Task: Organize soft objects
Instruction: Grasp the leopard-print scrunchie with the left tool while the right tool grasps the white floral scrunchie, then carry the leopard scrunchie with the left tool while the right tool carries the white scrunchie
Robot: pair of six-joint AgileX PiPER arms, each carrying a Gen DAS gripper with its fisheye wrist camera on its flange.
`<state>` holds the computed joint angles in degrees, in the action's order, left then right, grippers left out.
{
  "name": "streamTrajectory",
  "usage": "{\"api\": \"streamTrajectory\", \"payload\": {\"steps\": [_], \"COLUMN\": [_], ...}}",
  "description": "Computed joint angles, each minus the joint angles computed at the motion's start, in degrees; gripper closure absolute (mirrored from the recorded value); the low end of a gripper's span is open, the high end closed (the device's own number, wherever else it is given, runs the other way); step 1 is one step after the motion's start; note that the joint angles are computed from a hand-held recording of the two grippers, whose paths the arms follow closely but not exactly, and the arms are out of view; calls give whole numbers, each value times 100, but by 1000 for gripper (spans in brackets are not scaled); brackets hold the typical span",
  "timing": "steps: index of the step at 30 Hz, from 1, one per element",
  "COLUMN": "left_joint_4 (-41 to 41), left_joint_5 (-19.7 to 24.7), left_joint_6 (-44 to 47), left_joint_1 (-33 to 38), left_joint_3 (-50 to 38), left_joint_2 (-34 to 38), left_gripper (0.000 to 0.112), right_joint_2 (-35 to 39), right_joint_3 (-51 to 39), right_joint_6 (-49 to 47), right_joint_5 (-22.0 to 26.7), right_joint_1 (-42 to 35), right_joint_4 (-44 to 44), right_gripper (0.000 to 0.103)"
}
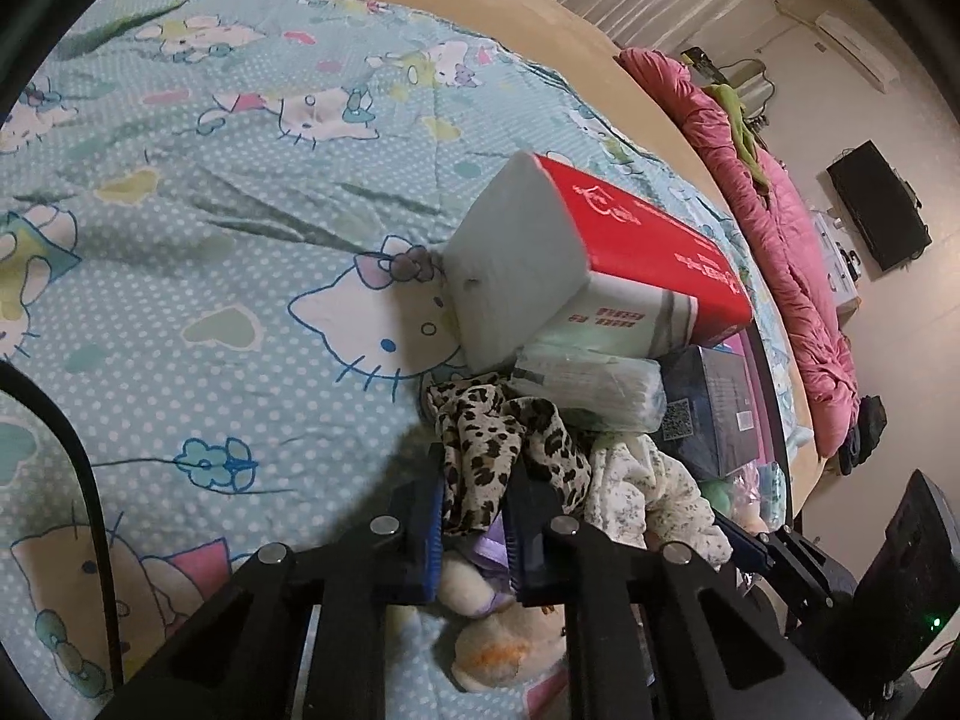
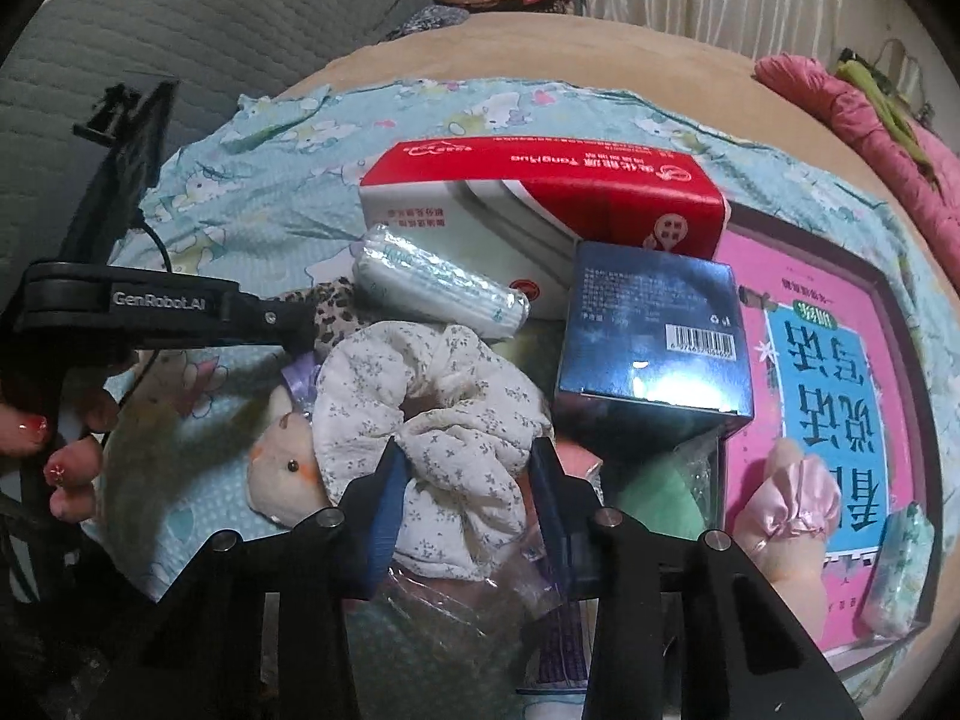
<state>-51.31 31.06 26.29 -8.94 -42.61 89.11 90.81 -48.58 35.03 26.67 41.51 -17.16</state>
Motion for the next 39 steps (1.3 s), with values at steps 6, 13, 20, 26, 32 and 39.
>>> {"api": "streamTrajectory", "payload": {"steps": [6,13,20,26,32,39], "left_joint_4": [299,810,1685,2434,3797,4799], "left_joint_5": [-77,-189,-102,175,463,745], "left_joint_6": [-359,-871,-1801,-2555,-3934,-4977], "left_joint_1": [-86,-264,-567,-877,-1571,-2222], "left_joint_3": [53,82,-126,-460,-993,-1423], "left_joint_2": [-332,-808,-1367,-1742,-1870,-1865], "left_gripper": [96,96,97,97,97,97], "right_joint_2": [-15,-525,-1126,-1662,-2014,-2451], "right_joint_3": [46,283,378,298,249,341], "right_joint_6": [-188,-81,-182,46,130,155], "right_joint_5": [-144,-310,-177,93,259,388], "right_joint_1": [-91,-157,-188,-198,-336,-580], "right_joint_4": [170,124,189,-93,-219,-252], "right_gripper": [75,82,82,82,82,82]}}
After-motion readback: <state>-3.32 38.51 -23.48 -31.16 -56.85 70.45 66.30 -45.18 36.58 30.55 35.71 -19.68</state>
